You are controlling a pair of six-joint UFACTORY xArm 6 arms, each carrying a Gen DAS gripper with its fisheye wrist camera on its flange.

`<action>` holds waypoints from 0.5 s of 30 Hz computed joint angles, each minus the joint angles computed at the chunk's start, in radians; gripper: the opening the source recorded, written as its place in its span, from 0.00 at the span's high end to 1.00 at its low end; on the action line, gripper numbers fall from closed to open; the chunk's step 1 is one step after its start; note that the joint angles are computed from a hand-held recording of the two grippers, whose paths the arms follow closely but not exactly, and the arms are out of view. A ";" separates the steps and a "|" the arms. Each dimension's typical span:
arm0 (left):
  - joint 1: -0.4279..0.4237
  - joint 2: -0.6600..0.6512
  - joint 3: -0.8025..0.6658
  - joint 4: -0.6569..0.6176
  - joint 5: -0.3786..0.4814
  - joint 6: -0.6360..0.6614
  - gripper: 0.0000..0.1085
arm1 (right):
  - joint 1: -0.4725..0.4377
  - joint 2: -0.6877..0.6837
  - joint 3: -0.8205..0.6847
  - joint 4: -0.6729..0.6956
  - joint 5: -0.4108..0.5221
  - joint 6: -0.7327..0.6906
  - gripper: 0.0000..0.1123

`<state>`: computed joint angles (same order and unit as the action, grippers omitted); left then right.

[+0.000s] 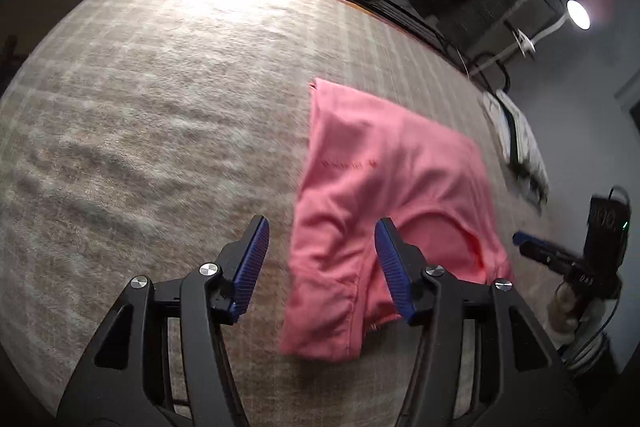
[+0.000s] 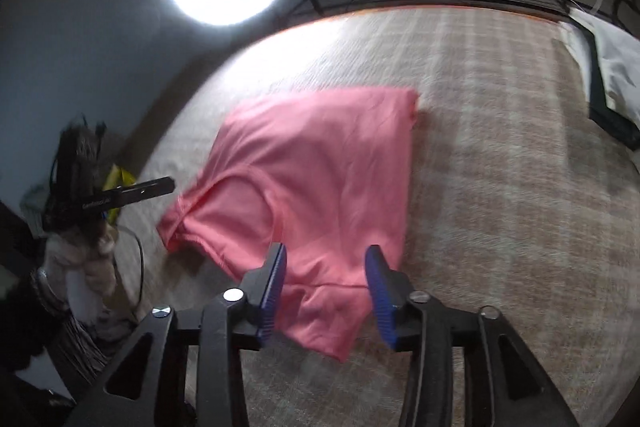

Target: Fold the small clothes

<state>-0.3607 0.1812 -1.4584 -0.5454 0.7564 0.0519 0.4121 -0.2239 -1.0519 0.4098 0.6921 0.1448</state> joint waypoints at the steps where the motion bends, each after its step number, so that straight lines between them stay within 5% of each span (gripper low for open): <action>1: 0.016 0.023 -0.024 -0.043 0.016 -0.007 0.49 | -0.016 0.004 0.003 0.021 -0.007 -0.005 0.58; 5: 0.060 0.119 -0.122 -0.185 0.086 -0.043 0.49 | -0.079 0.036 0.022 0.226 -0.035 -0.076 0.57; 15: 0.066 0.261 -0.261 -0.317 0.157 -0.061 0.49 | -0.186 0.128 0.036 0.695 -0.028 -0.319 0.59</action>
<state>-0.2951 0.4425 -1.7195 -0.8624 0.9137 -0.0088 0.2260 -0.0961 -1.0161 1.1050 0.6645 -0.1747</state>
